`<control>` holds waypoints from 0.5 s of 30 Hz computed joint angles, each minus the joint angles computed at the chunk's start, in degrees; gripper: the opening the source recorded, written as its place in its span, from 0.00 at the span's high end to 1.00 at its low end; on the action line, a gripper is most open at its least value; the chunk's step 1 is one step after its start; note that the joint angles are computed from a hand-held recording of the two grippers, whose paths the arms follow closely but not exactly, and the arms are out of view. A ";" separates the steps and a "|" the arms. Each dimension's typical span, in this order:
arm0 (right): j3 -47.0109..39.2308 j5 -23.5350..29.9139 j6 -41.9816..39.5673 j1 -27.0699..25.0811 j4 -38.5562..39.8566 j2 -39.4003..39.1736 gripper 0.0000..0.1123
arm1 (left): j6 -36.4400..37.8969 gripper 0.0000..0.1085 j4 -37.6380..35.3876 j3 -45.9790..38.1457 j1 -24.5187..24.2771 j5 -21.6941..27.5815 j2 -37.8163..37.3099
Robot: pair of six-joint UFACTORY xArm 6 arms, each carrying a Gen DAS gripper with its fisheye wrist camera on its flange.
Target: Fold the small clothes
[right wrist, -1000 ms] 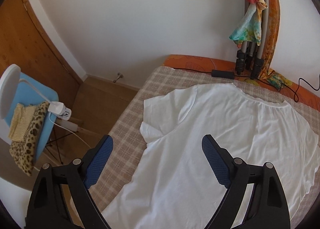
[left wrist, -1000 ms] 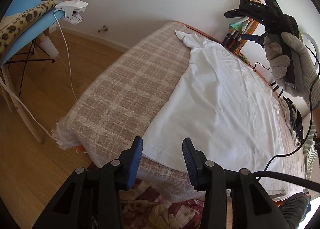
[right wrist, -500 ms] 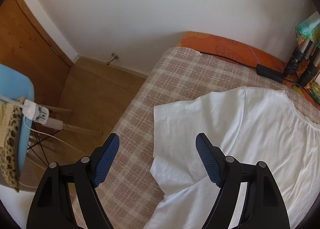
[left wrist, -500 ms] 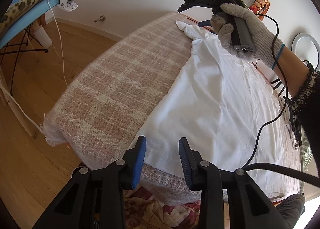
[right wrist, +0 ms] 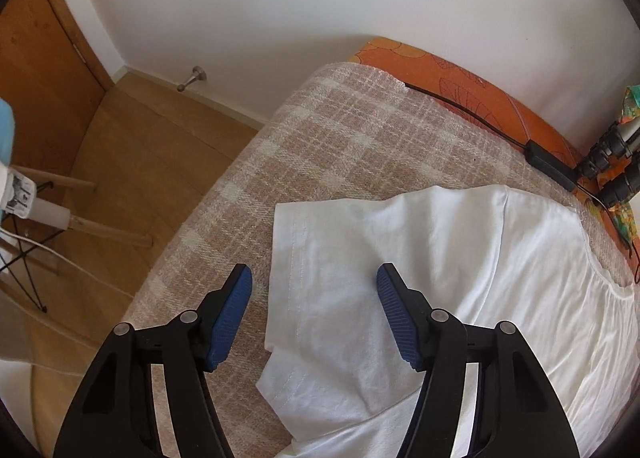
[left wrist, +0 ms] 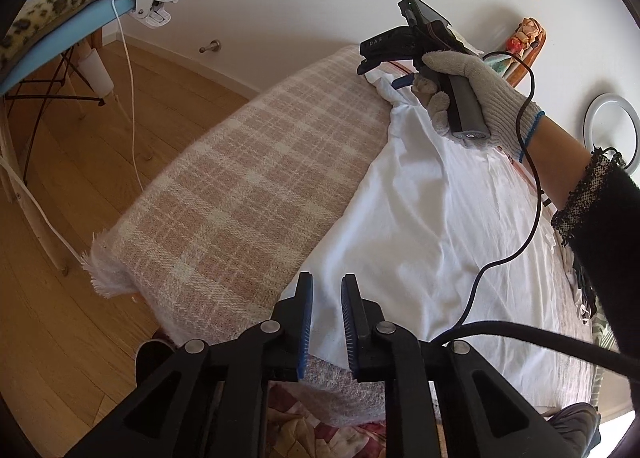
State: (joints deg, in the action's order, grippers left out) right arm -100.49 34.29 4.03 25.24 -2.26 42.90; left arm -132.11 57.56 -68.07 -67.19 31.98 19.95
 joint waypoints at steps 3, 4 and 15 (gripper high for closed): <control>0.00 -0.09 1.35 0.45 -5.00 0.12 0.47 | 5.17 0.45 -6.37 -1.00 -0.48 3.76 0.79; 0.28 -0.43 1.23 0.51 -5.22 -0.06 0.49 | 5.74 0.44 -7.57 -0.82 -0.27 3.32 0.97; 0.89 -1.89 -1.79 -0.40 -1.21 -0.80 0.96 | 1.22 1.00 0.64 -1.06 0.09 -0.38 1.04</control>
